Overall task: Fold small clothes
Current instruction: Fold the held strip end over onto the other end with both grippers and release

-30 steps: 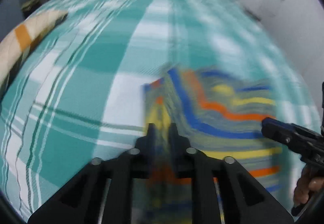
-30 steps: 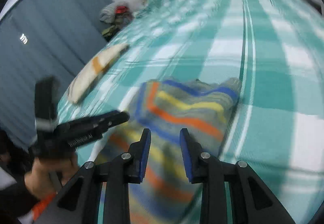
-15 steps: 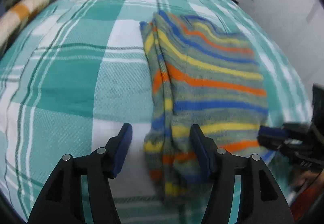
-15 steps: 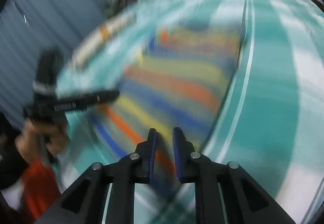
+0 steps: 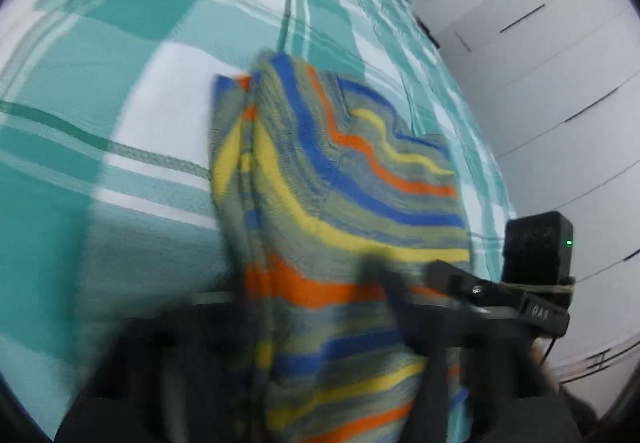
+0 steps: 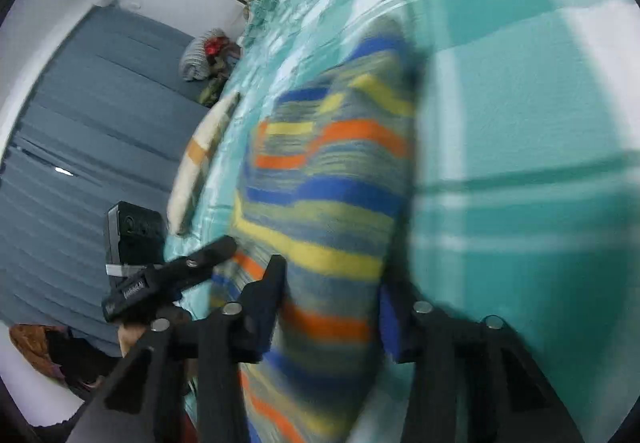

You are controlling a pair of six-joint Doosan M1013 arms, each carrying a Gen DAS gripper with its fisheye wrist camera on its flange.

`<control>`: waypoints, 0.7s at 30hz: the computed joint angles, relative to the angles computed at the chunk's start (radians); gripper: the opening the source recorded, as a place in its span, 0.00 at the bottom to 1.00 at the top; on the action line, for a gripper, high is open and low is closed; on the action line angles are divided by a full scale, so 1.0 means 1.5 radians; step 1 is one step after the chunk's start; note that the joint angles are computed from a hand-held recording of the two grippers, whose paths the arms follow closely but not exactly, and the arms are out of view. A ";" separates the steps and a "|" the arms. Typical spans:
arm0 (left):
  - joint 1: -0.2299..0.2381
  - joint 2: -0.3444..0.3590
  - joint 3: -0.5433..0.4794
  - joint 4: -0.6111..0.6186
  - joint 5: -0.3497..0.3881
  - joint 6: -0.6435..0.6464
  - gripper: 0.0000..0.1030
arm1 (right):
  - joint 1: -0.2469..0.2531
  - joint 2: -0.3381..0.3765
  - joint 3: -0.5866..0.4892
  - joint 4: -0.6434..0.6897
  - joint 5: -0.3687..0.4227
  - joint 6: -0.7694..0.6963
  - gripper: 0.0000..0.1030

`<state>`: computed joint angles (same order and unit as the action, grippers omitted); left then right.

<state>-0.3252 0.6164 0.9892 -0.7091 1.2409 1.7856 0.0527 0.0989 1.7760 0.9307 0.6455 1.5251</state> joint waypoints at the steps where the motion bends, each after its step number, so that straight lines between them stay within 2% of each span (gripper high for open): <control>1: -0.004 -0.006 0.003 0.014 -0.011 -0.011 0.18 | 0.007 0.005 -0.007 -0.015 -0.005 0.005 0.28; 3: -0.003 -0.028 0.019 -0.008 -0.039 0.018 0.16 | 0.026 0.001 -0.036 -0.137 -0.011 0.084 0.25; 6: -0.006 -0.056 0.028 -0.039 -0.057 0.068 0.16 | 0.042 -0.023 -0.058 -0.236 -0.016 0.110 0.24; 11: -0.030 -0.091 0.037 -0.068 -0.086 0.127 0.17 | 0.041 -0.074 -0.071 -0.287 -0.007 0.117 0.25; 12: -0.035 -0.093 0.041 -0.064 -0.091 0.120 0.21 | 0.037 -0.083 -0.070 -0.296 -0.003 0.127 0.25; 13: -0.040 -0.091 0.042 -0.048 -0.096 0.103 0.38 | 0.032 -0.088 -0.067 -0.295 0.001 0.136 0.27; 14: -0.051 -0.089 0.046 -0.005 -0.101 0.067 0.66 | 0.021 -0.096 -0.058 -0.290 0.012 0.145 0.35; 15: -0.062 -0.087 0.048 0.050 -0.106 0.032 0.75 | 0.010 -0.096 -0.051 -0.312 0.037 0.184 0.41; 16: -0.070 -0.095 0.066 0.127 -0.112 -0.009 0.72 | 0.007 -0.096 -0.045 -0.366 0.059 0.238 0.58; 17: -0.079 -0.100 0.080 0.192 -0.111 -0.036 0.66 | 0.011 -0.098 -0.042 -0.453 0.094 0.325 0.61; 18: -0.081 -0.107 0.090 0.223 -0.108 -0.043 0.66 | 0.018 -0.101 -0.039 -0.536 0.136 0.407 0.61; 21: -0.093 -0.165 0.163 0.323 -0.169 -0.050 0.74 | 0.051 -0.142 -0.011 -0.670 0.210 0.514 0.62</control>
<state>-0.4640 0.3694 1.2340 -0.2243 0.9878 1.7113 0.1294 -0.1141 1.7601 -0.0745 0.9599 2.2962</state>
